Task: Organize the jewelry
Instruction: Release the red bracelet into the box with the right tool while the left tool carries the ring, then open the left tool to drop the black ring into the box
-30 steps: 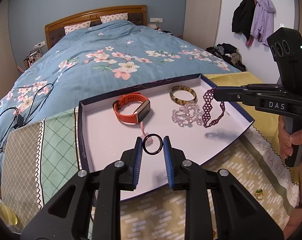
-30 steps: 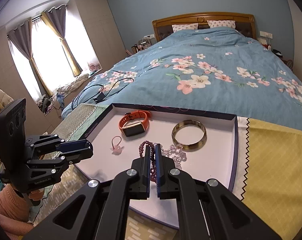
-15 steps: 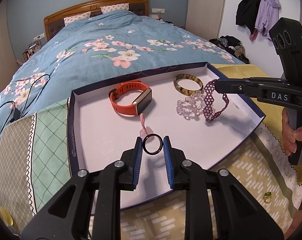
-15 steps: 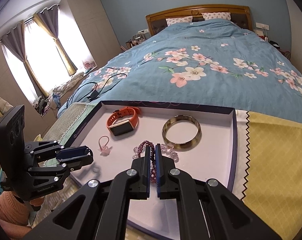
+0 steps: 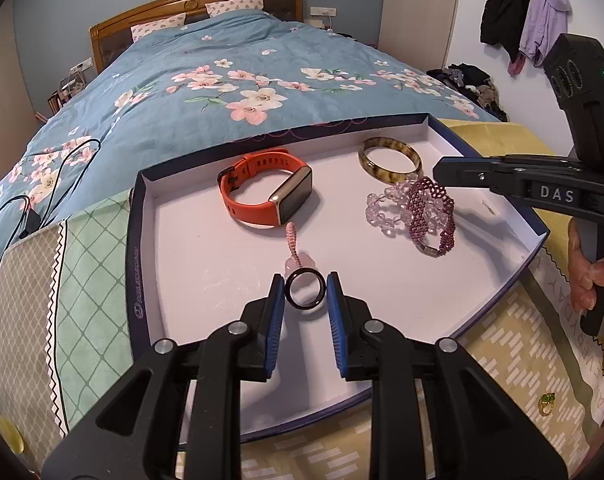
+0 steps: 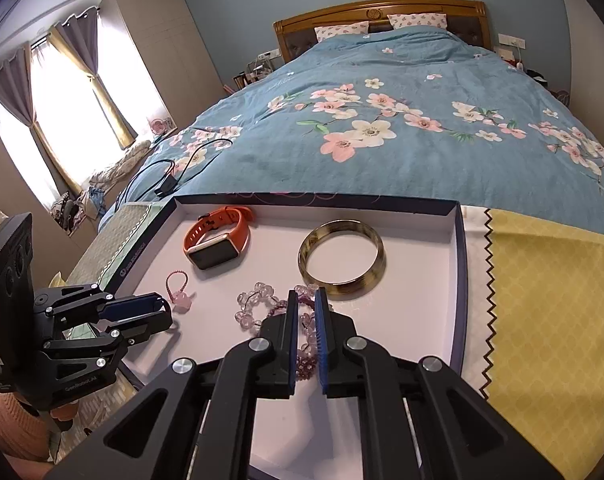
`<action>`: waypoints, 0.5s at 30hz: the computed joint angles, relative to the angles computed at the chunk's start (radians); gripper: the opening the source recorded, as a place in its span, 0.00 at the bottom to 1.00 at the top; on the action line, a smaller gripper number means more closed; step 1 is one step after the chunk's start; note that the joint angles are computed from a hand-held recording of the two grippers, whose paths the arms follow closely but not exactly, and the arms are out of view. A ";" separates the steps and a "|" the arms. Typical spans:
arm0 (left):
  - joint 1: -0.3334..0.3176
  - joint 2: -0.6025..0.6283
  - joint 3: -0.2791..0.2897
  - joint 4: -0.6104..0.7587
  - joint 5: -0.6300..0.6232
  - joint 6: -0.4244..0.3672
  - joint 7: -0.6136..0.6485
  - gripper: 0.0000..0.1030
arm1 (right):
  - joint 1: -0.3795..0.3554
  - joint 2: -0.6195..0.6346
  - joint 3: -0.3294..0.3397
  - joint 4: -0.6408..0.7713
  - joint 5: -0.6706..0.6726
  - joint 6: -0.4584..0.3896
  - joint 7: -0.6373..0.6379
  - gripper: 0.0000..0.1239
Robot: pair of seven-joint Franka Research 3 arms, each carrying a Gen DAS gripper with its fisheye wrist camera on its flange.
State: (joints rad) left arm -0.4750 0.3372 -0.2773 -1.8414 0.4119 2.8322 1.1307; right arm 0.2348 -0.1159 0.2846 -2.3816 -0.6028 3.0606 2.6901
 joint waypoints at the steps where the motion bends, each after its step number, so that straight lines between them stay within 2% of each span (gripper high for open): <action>1: -0.002 0.001 0.001 0.001 0.001 0.000 -0.003 0.21 | -0.003 -0.005 0.002 -0.003 -0.007 0.002 0.008 0.07; 5: 0.000 -0.009 0.004 -0.013 0.003 0.021 -0.011 0.27 | -0.027 -0.030 0.023 -0.023 -0.020 0.018 0.035 0.10; 6: 0.001 -0.016 0.005 -0.021 0.006 0.030 -0.012 0.32 | -0.035 -0.041 0.032 -0.031 -0.021 0.025 0.041 0.14; 9: -0.005 -0.052 0.017 -0.059 0.034 0.070 -0.040 0.34 | -0.068 -0.075 0.077 -0.045 -0.033 0.018 0.052 0.20; 15: 0.015 -0.165 0.018 -0.180 0.060 0.171 -0.094 0.41 | -0.076 -0.170 0.137 -0.110 0.030 0.053 -0.016 0.27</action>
State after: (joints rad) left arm -0.4604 0.1726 -0.2592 -2.0212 0.4719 3.0033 1.0368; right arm 0.1585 -0.2856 0.4213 -2.4916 -0.5725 3.1133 2.6745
